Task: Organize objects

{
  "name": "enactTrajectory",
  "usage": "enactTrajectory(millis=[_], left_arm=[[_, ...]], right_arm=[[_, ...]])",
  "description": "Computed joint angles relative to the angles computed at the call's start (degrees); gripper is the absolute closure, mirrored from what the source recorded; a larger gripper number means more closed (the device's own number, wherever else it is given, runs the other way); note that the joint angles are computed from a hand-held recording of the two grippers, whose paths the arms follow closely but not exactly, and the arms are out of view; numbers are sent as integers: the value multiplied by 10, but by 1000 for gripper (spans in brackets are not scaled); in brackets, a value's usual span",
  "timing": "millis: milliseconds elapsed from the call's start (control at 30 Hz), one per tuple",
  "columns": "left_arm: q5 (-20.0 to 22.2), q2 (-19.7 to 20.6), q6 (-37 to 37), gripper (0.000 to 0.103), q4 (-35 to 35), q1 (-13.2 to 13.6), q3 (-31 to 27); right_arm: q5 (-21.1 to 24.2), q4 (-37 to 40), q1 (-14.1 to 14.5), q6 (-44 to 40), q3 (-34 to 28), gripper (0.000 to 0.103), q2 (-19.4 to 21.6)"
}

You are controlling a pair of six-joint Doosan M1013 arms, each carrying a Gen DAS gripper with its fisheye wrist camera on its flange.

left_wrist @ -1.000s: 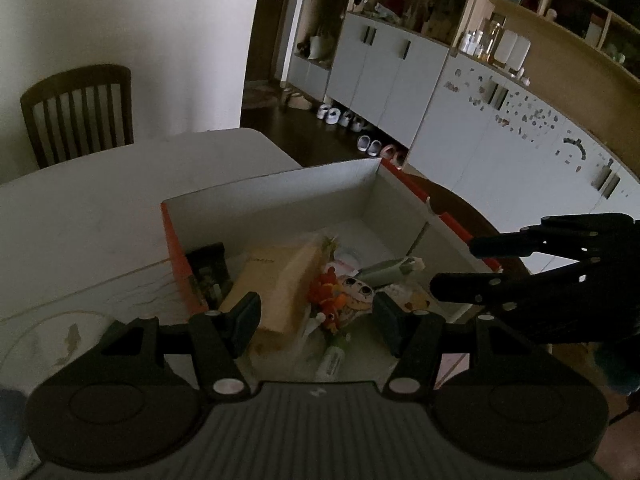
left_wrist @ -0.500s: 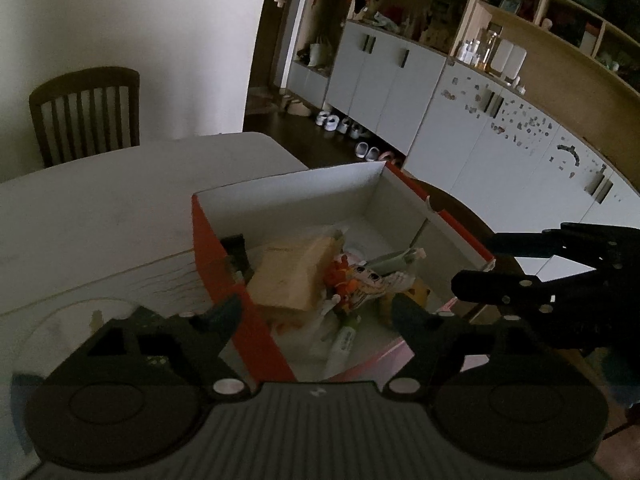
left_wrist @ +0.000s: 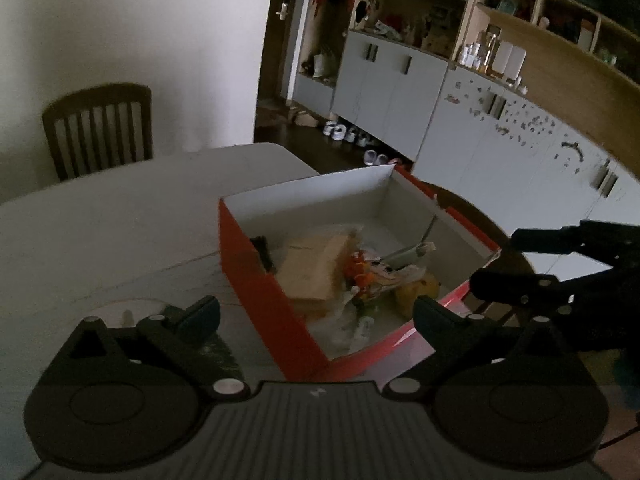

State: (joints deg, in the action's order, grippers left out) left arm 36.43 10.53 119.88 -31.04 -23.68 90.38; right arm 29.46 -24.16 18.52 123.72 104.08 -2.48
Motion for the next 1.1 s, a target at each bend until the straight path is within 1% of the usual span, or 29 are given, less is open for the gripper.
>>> enactTrajectory(millis=[67, 167, 300, 433, 500, 600, 767, 967, 1100], left_arm=[[-4, -5, 11, 0, -2, 1, 4], [-7, -8, 9, 0, 12, -1, 6], [-13, -15, 48, 0, -13, 0, 14], [-24, -21, 37, 0, 23, -9, 17], [-24, -23, 39, 0, 24, -10, 18], [-20, -24, 54, 0, 7, -9, 18], [-39, -29, 31, 0, 47, -17, 24], [-24, -26, 47, 0, 26, -13, 22], [-22, -27, 58, 0, 21, -12, 24]], right_arm=[[1, -7, 3, 14, 1, 23, -1], [3, -16, 7, 30, 3, 23, -3], [9, -35, 13, 50, 4, 23, -5], [16, -48, 18, 64, 5, 23, -7], [19, -49, 18, 69, 6, 23, -9], [22, -56, 19, 81, 9, 23, -12], [24, -64, 21, 93, 14, 23, -17], [29, -75, 22, 111, 16, 23, -19], [31, -78, 23, 114, 17, 23, -19]])
